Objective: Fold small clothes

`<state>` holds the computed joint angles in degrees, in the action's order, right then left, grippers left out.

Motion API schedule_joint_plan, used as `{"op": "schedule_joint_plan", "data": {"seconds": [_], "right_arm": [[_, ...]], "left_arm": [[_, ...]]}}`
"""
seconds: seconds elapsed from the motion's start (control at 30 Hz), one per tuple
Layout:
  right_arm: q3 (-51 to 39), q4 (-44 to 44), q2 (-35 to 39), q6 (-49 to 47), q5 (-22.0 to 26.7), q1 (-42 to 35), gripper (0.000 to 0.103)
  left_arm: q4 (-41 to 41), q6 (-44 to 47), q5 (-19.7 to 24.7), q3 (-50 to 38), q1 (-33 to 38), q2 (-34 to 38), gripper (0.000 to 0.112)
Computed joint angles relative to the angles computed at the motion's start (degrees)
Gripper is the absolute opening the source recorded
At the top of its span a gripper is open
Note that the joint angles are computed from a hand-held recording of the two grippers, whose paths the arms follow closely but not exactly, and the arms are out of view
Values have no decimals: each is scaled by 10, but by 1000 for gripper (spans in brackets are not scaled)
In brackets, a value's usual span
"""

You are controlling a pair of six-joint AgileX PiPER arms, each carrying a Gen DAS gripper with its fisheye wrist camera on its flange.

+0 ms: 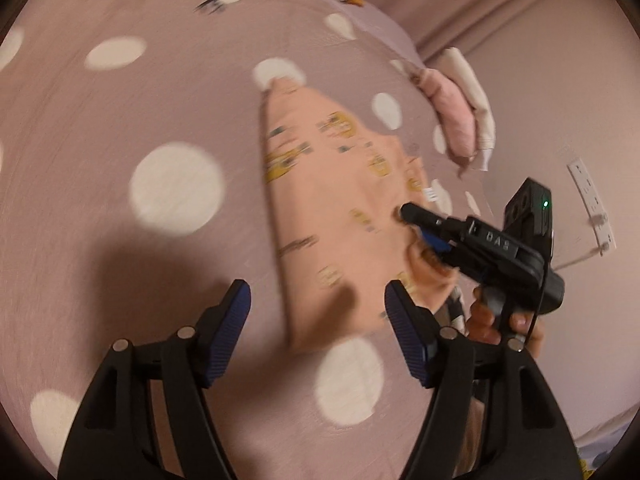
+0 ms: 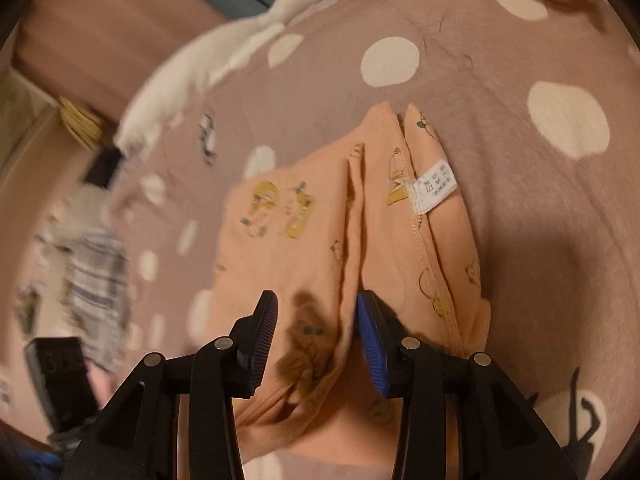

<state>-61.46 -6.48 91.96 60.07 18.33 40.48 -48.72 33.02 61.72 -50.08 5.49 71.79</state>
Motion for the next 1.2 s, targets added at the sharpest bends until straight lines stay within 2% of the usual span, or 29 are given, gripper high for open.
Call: {"op": "schedule_joint_plan", "data": {"seconds": [0.13,0.17,0.23,0.3,0.43,0.6,0.67,0.73,0.8,0.87,0.93,1.03,1.13,1.2], "right_arm": [[-29,-54,20,30,23,15,40],[-32,-73,20,41,27,21,37],[-54,-134,28,75,58,39,19],[-83,-190,39,102,107,58,13],[-114,-263,29,119,174,76,10],[-87,-330,-28,165,211,71,10],[-64,-324,-44,166,209,59,10],[-44,-268,-41,119,192,31,10],[-49,-268,-19,122,219,26,10],[-12,-255,-32,137,179,9,10],[23,-316,-62,214,156,18,12],[37,-426,-90,301,184,64,12],[49,-465,-113,314,170,95,12],[46,-469,-114,296,169,121,12]], "left_arm": [[2,18,14,27,41,-11,69],[0,23,20,32,51,-12,69],[0,26,24,37,64,-11,69],[1,23,25,37,63,-11,69],[5,24,20,38,53,-13,69],[7,30,15,42,42,-9,69],[5,27,8,40,32,-3,69],[1,21,3,36,22,5,69],[-3,8,-4,26,7,14,69],[-3,-3,-10,9,-14,19,69],[3,-12,-19,-6,-34,19,69],[14,-33,-42,-35,-75,25,69],[29,-56,-82,-53,-121,30,67],[48,-76,-116,-69,-163,40,58]]}}
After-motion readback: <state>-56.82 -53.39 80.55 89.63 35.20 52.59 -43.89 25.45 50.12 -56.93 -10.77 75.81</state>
